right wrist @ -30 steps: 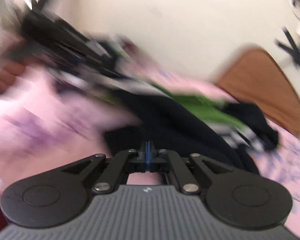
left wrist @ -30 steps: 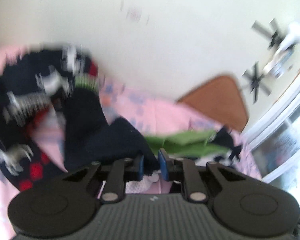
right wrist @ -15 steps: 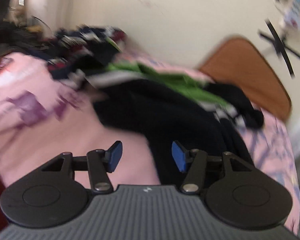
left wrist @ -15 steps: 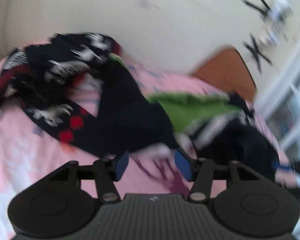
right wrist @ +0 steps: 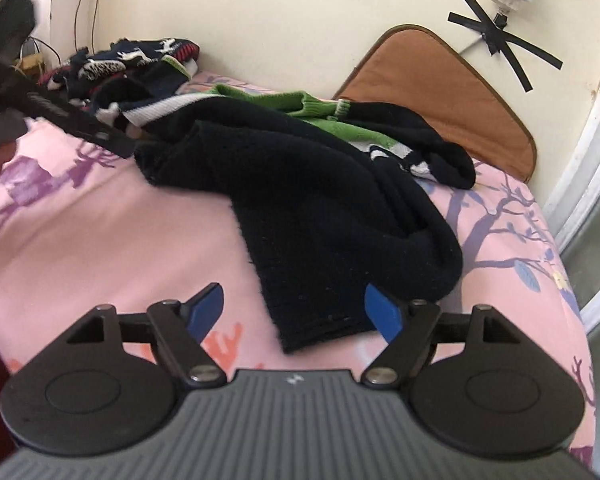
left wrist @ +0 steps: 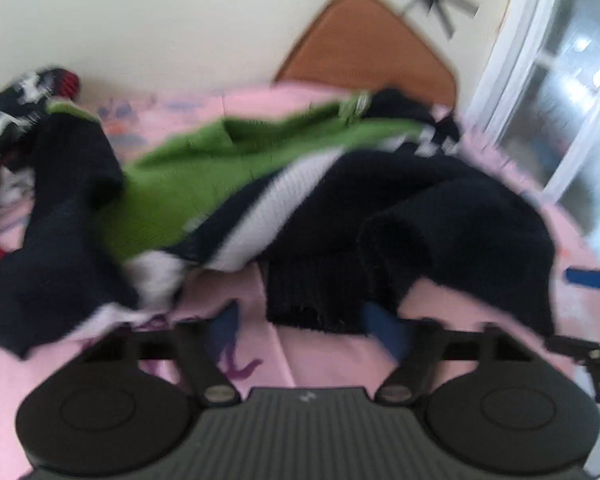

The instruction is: Fold small clothes

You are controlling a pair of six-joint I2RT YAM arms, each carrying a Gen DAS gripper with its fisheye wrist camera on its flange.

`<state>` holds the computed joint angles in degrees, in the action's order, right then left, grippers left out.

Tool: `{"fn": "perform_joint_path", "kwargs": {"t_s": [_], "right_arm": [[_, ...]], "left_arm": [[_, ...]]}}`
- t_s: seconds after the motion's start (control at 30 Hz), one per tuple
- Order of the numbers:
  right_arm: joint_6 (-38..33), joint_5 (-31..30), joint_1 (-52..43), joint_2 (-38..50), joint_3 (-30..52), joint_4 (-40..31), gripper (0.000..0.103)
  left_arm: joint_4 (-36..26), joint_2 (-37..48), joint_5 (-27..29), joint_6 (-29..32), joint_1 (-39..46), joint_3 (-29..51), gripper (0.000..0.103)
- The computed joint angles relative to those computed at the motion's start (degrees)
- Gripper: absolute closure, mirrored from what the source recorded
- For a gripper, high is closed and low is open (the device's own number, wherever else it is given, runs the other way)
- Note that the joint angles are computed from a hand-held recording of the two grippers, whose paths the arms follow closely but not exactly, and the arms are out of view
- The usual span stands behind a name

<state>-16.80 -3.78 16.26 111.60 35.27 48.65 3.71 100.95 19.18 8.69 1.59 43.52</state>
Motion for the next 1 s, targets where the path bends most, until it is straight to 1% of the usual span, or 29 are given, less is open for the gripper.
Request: {"fn": "perform_joint_path", "kwargs": {"t_s": [0.03,0.07,0.1,0.13,0.17,0.2,0.23,0.27,0.3,0.33,0.37,0.4,0.47,0.5,0.53,0.57,0.6,0.63,0.67,0.7,0.73,0.77,0.8,0.83,0.87,0.9,0.93,1.0], "right_arm": [[-0.21,-0.19,-0.35,0.88,0.95,0.16,0.023],[-0.08,-0.25,-0.62,1.96,2.32,0.03,0.025],[0.27,-0.10,-0.74,3.45,3.96,-0.02,0.026],[0.48,0.20,-0.79,5.00,5.86,-0.73,0.040],[0.29,0.48,-0.71,6.54,8.34,-3.05,0.058],[1.25,-2.52,-1.55,7.45,9.00,-2.35,0.072],[1.44,-3.19,-1.60,7.33,9.89,-4.05,0.084],[0.76,-0.49,-0.63,7.08,10.49,-5.07,0.089],[0.00,1.22,0.06,6.26,10.38,-5.98,0.090],[-0.12,0.07,-0.08,4.68,9.47,-6.67,0.090],[0.12,-3.52,-0.95,2.09,7.87,-7.80,0.090],[0.00,-6.76,-1.74,-0.72,5.88,-8.54,0.090],[-2.37,-13.04,-3.46,-8.55,-0.54,-9.26,0.090],[-4.16,-17.24,-4.77,-12.99,-3.83,-10.67,0.090],[-6.21,-21.55,-6.24,-16.96,-6.63,-12.37,0.089],[-8.68,-26.03,-8.04,-20.80,-9.66,-13.49,0.086],[-10.72,-29.57,-9.73,-23.86,-11.90,-14.72,0.083],[-11.68,-31.68,-11.04,-25.78,-13.27,-15.19,0.075],[-12.11,-33.26,-12.28,-26.90,-14.27,-14.38,0.071],[-11.57,-33.62,-13.11,-27.22,-14.66,-12.54,0.070],[-10.09,-33.74,-13.99,-26.80,-13.97,-10.90,0.068],[-7.73,-33.72,-14.82,-25.70,-12.14,-9.67,0.068],[-5.20,-32.71,-15.13,-24.26,-9.88,-8.58,0.066],[-2.49,-29.70,-14.68,-22.00,-6.85,-7.13,0.065],[-0.56,-26.60,-14.11,-20.05,-3.78,-6.80,0.061],[1.44,-23.33,-13.56,-17.57,-0.12,-7.00,0.059],[3.46,-20.35,-12.89,-14.70,4.58,-8.53,0.057],[6.35,-16.31,-11.71,-8.42,14.49,-12.46,0.057]], "left_arm": [[2.42,0.13,-1.94,-0.37,-1.22,-0.77,0.079],[1.31,0.40,-2.84,-0.02,-2.11,-0.08,0.085],[0.31,-0.24,-1.85,-0.28,-1.93,-0.15,0.089],[-0.61,-1.16,-0.56,-0.34,-1.35,-0.48,0.090],[-1.35,-2.61,0.73,-0.03,-0.46,-1.23,0.090],[-2.64,-5.08,3.11,0.87,1.29,-2.47,0.090],[-4.40,-7.49,5.74,1.89,3.14,-3.44,0.090],[-7.05,-10.95,9.22,3.70,5.90,-4.90,0.091],[-9.39,-14.30,11.35,5.05,7.85,-6.09,0.091],[-12.24,-18.25,13.32,7.17,10.25,-7.47,0.091],[-15.52,-22.36,15.15,9.65,12.90,-8.73,0.091],[-20.28,-26.71,17.48,13.06,16.57,-9.60,0.091],[-32.96,-33.85,23.74,23.03,26.00,-9.64,0.091],[-42.15,-35.96,27.89,32.32,32.94,-8.59,0.091],[-49.94,-36.53,30.43,41.20,38.97,-7.44,0.087],[-56.94,-36.53,31.95,49.70,44.97,-6.31,0.084],[-61.27,-36.53,33.09,55.54,50.21,-5.51,0.071],[-61.84,-36.77,34.30,57.08,53.11,-5.12,0.044],[-60.59,-37.10,35.80,56.43,55.29,-4.75,0.036],[-56.38,-37.66,36.75,51.13,55.05,-4.26,0.035],[-52.14,-37.29,36.34,44.84,53.01,-3.23,0.035],[-46.39,-36.70,34.81,36.55,49.26,-2.00,0.035],[-40.54,-36.55,32.59,29.50,45.38,-1.32,0.035],[-33.54,-36.11,28.92,22.91,40.68,-1.09,0.035],[-27.67,-34.84,24.45,18.39,36.06,-0.55,0.035],[-22.30,-32.01,18.58,14.56,30.32,0.87,0.035],[-18.76,-27.30,12.98,12.17,24.91,3.72,0.035],[-14.93,-16.37,4.29,10.31,15.89,11.00,0.035]]}}
